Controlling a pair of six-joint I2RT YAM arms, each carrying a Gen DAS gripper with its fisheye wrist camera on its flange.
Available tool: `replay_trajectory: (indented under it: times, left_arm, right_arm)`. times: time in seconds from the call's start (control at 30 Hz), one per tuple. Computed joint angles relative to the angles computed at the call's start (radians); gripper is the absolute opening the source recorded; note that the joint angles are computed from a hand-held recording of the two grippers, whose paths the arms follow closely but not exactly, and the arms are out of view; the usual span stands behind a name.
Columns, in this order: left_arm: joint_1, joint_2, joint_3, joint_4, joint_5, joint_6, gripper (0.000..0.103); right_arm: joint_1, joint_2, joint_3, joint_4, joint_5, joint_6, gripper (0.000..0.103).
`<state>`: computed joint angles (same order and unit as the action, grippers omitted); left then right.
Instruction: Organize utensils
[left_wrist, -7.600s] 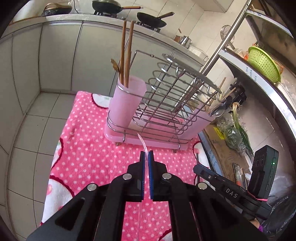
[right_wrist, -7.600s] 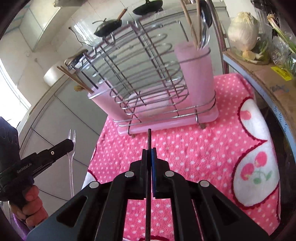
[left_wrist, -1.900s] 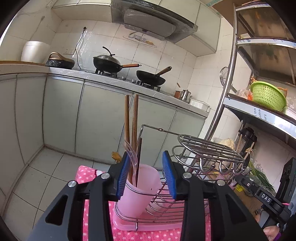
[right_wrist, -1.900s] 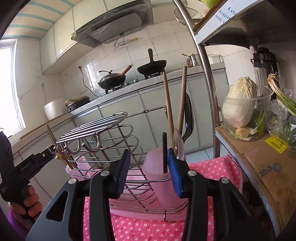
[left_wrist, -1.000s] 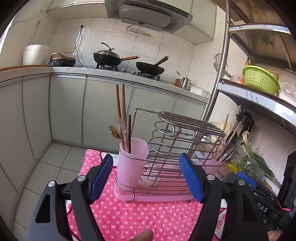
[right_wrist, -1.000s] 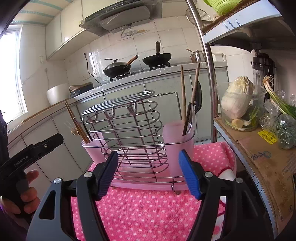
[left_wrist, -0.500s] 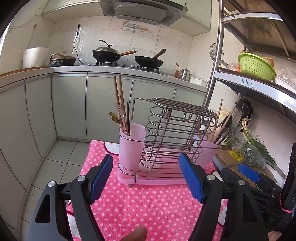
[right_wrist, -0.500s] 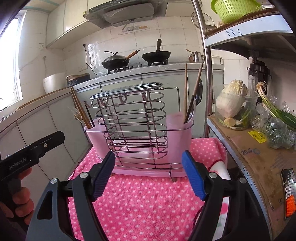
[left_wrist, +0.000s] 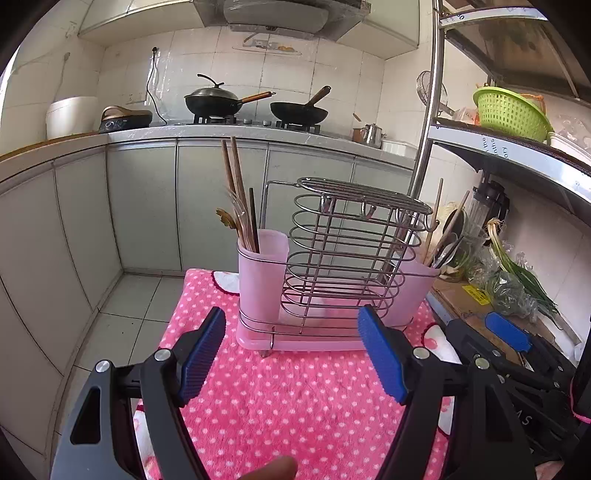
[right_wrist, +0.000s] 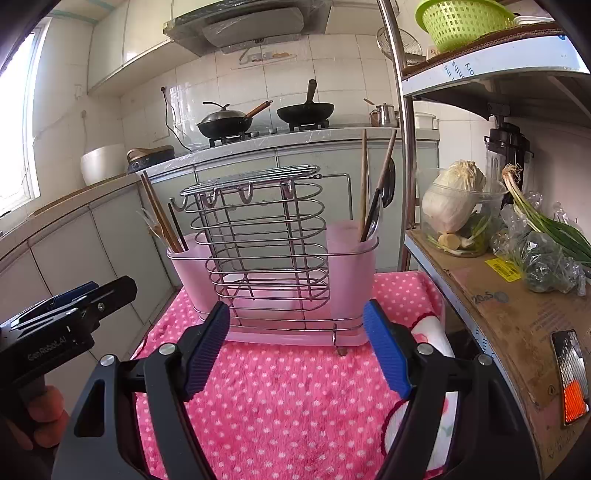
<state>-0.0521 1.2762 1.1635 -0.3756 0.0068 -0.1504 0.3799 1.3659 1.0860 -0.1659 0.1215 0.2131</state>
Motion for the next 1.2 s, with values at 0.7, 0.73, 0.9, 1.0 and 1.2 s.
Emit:
replay_trajectory:
  times: [0.7,0.73,0.9,1.0,1.2]
  left_arm:
    - [-0.003,-0.002,-0.006,-0.006,-0.015,-0.007,0.073]
    - [-0.002,-0.002,-0.006,-0.006,-0.013,-0.007,0.073]
    - [-0.002,-0.007,-0.013,-0.003,-0.011,-0.006,0.073]
    - [-0.004,-0.008,-0.015,-0.003,-0.012,-0.005,0.073]
    - [-0.006,-0.011,-0.019,-0.002,-0.014,-0.004,0.073]
  right_arm:
    - [0.009,0.007,0.004,-0.003,0.01,-0.004,0.075]
    - [0.01,0.007,0.004,-0.002,0.012,-0.004,0.075]
    - [0.009,0.008,0.005,-0.003,0.011,-0.006,0.075]
    - [0.01,0.007,0.004,-0.003,0.013,-0.007,0.075]
    - [0.009,0.007,0.003,-0.002,0.011,-0.007,0.075]
